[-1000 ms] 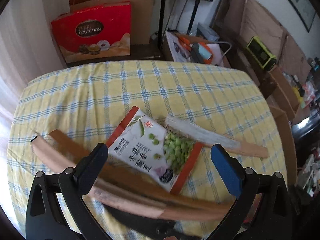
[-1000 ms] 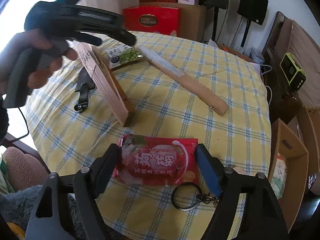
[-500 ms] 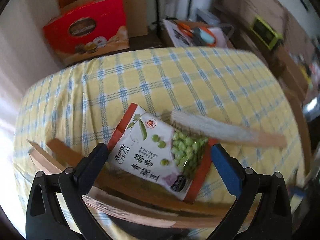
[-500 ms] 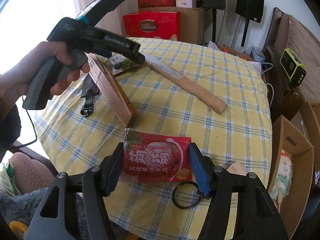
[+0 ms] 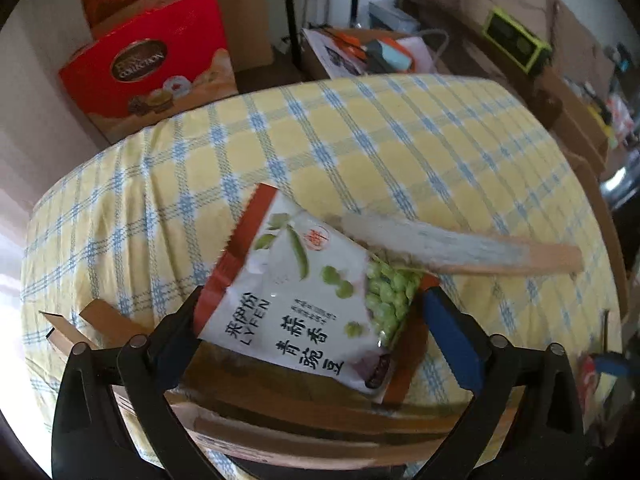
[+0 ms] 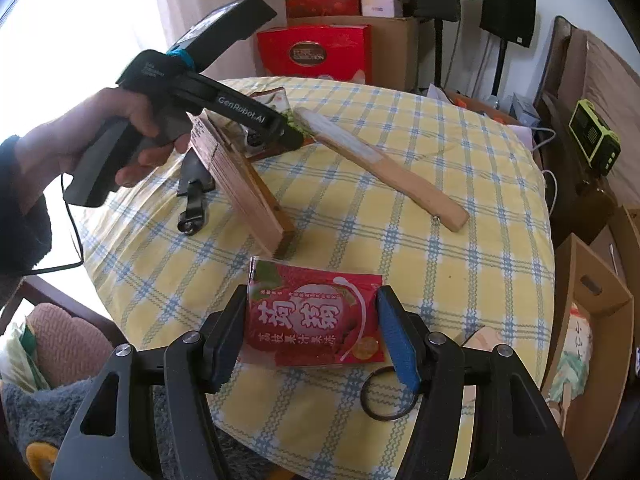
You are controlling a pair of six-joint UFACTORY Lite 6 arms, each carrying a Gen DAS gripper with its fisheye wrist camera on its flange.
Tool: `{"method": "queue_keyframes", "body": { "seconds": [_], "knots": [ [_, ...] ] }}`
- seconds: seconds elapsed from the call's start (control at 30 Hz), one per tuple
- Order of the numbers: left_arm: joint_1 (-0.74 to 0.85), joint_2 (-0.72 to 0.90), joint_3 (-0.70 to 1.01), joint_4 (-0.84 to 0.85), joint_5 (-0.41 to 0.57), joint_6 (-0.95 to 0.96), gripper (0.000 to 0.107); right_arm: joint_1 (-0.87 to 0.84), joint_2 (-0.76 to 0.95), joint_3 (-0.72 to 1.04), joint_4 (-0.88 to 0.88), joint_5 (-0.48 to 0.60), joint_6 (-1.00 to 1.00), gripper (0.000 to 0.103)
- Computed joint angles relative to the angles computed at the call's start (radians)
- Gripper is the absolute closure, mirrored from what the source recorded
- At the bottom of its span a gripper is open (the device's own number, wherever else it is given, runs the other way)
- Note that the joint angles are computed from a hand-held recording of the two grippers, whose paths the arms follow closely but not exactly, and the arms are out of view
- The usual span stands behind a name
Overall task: Organize objects
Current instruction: 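Grasp the green pea snack bag with the left gripper while the right grasps the red snack bag, then lift the green pea bag with the left gripper while the right lifts the red bag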
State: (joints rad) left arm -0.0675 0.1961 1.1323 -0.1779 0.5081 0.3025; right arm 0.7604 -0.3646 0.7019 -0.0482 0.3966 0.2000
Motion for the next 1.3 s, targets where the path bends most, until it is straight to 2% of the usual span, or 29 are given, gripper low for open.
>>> {"method": "queue_keyframes", "body": {
  "seconds": [0.03,0.13,0.3,0.33,0.63,0.83,1.03,1.1,1.23,1.3],
  "knots": [
    [0.004,-0.015,-0.014,-0.029,-0.010,0.033,0.018,-0.002,0.000,0.000,0.004,-0.001,-0.002,0.039],
    [0.014,-0.055,-0.049,-0.050,-0.027,0.044,0.026,-0.027,-0.014,-0.006,0.063,0.000,-0.059,0.039],
    [0.039,-0.158,-0.114,-0.106,-0.018,0.084,0.051,-0.090,-0.032,-0.011,0.204,0.014,-0.163,0.039],
    [0.038,-0.181,-0.122,-0.116,-0.001,0.098,0.072,-0.094,-0.044,-0.014,0.204,0.018,-0.160,0.039],
    [-0.058,-0.369,-0.197,0.049,0.006,-0.053,0.075,-0.098,-0.112,-0.024,0.201,0.051,-0.131,0.039],
    [-0.027,-0.474,-0.210,-0.051,0.056,0.000,0.079,-0.070,-0.154,-0.017,0.142,0.075,-0.058,0.039],
    [-0.006,-0.614,-0.253,-0.063,0.113,0.003,0.081,-0.061,-0.204,-0.026,0.114,0.089,-0.014,0.039],
    [0.054,-0.687,-0.289,-0.133,0.154,0.075,0.081,-0.062,-0.220,-0.032,0.104,0.095,0.001,0.039],
    [0.340,-0.790,-0.365,-0.374,0.332,0.347,0.081,-0.064,-0.265,-0.058,0.097,0.100,0.031,0.039],
    [0.454,-0.813,-0.397,-0.413,0.397,0.436,0.081,-0.064,-0.289,-0.072,0.091,0.099,0.049,0.039]
  ]
}}
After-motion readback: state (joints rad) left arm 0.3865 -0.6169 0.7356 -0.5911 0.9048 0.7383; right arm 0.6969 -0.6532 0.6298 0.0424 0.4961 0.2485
